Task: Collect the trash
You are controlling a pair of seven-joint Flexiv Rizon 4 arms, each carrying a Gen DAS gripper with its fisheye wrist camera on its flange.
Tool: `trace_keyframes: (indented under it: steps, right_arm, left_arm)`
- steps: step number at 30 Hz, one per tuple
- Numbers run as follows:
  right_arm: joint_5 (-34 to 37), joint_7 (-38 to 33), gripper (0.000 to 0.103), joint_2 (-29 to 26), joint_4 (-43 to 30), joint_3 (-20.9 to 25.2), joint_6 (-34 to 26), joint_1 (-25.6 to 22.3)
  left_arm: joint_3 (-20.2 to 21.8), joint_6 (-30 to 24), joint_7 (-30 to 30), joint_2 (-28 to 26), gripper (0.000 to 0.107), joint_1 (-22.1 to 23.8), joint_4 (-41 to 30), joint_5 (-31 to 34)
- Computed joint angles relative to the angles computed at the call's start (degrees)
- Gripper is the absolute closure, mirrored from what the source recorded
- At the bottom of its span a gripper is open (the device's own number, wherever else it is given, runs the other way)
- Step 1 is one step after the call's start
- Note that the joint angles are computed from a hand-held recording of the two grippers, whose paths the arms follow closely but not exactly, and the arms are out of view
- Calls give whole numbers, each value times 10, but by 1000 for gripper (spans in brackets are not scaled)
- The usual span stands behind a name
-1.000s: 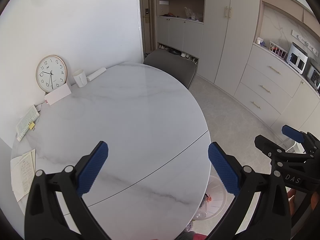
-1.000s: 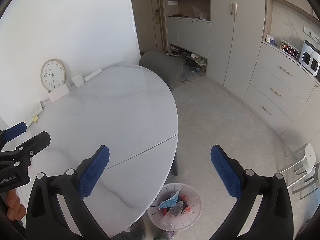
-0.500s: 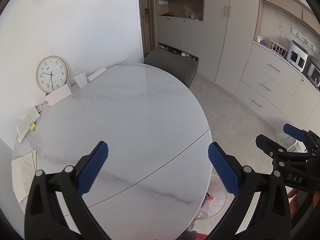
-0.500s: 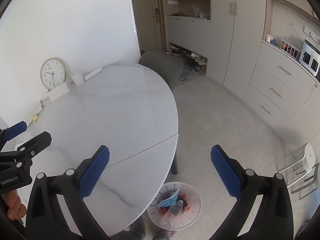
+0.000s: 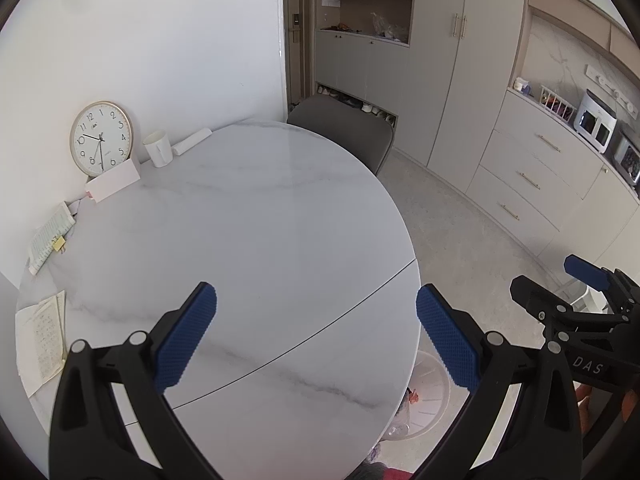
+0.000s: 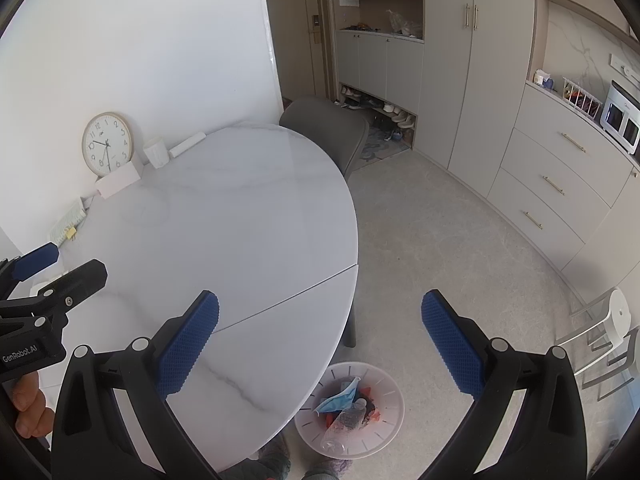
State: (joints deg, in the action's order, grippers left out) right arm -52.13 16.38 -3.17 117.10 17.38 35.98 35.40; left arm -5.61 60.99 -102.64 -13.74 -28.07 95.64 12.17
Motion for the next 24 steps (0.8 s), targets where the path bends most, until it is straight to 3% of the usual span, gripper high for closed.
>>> trace_keyframes:
  steps: [7, 24]
  right_arm:
    - [2, -4, 2, -4, -2, -1, 5, 0]
    - [5, -11, 2, -7, -8, -3, 5, 2]
  left_arm:
    - [12, -5, -46, 2, 11, -12, -11, 53]
    - [3, -23, -37, 0, 11, -3, -11, 27]
